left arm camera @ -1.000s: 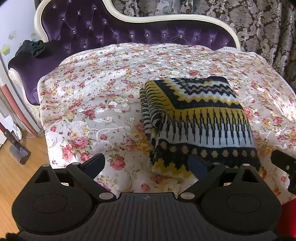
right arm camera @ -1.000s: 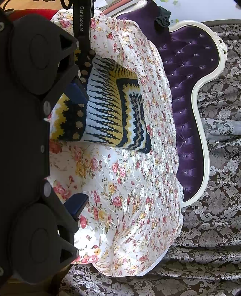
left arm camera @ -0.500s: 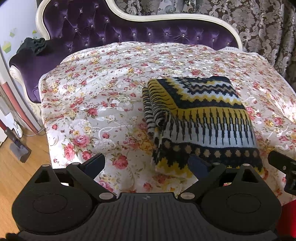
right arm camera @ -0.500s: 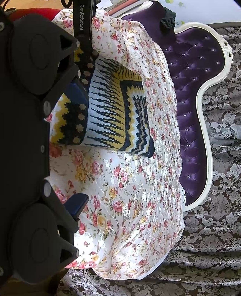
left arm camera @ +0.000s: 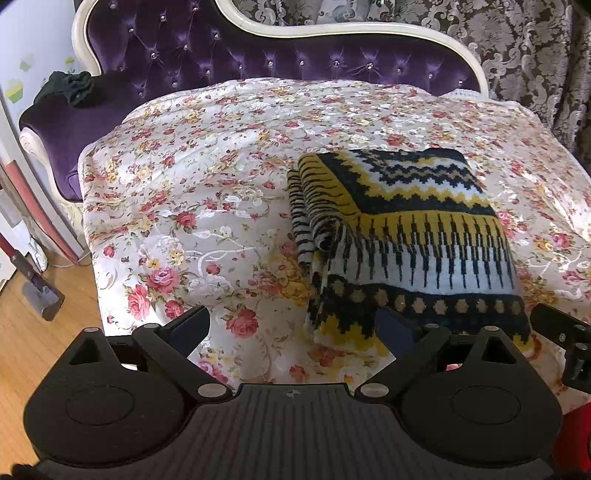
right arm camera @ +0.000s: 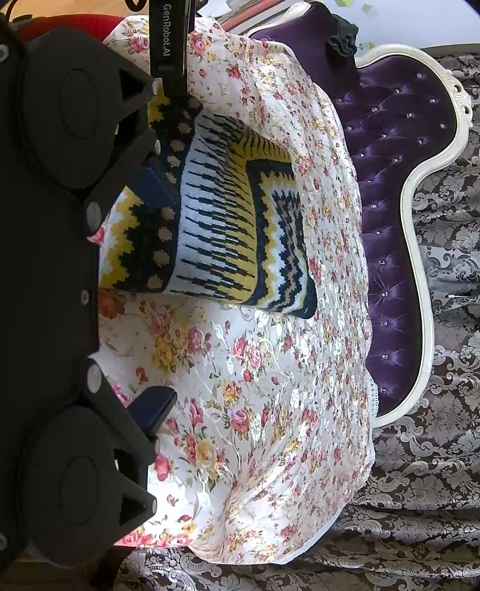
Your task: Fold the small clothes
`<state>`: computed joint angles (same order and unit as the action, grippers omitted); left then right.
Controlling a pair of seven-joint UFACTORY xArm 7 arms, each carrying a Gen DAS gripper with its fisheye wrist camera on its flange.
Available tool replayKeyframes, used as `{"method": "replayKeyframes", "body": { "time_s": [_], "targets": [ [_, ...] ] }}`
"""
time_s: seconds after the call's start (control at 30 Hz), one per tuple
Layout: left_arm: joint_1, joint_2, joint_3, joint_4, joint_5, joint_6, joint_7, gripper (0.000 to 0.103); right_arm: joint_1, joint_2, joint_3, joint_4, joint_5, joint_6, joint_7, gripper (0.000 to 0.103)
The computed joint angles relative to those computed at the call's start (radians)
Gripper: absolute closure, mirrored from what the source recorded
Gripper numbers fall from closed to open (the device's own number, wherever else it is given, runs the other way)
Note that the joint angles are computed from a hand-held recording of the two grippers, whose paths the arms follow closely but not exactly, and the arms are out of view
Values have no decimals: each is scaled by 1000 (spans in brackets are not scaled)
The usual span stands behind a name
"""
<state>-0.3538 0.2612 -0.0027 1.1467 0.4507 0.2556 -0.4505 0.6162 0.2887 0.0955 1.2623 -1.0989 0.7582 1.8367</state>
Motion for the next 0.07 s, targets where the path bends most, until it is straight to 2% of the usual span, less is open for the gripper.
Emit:
{"method": "replayKeyframes", "body": {
  "time_s": [0.07],
  "targets": [
    [5,5,-6,5,-10,4,11,6,-3,2,0,0,6,-6,-4,0]
  ]
}}
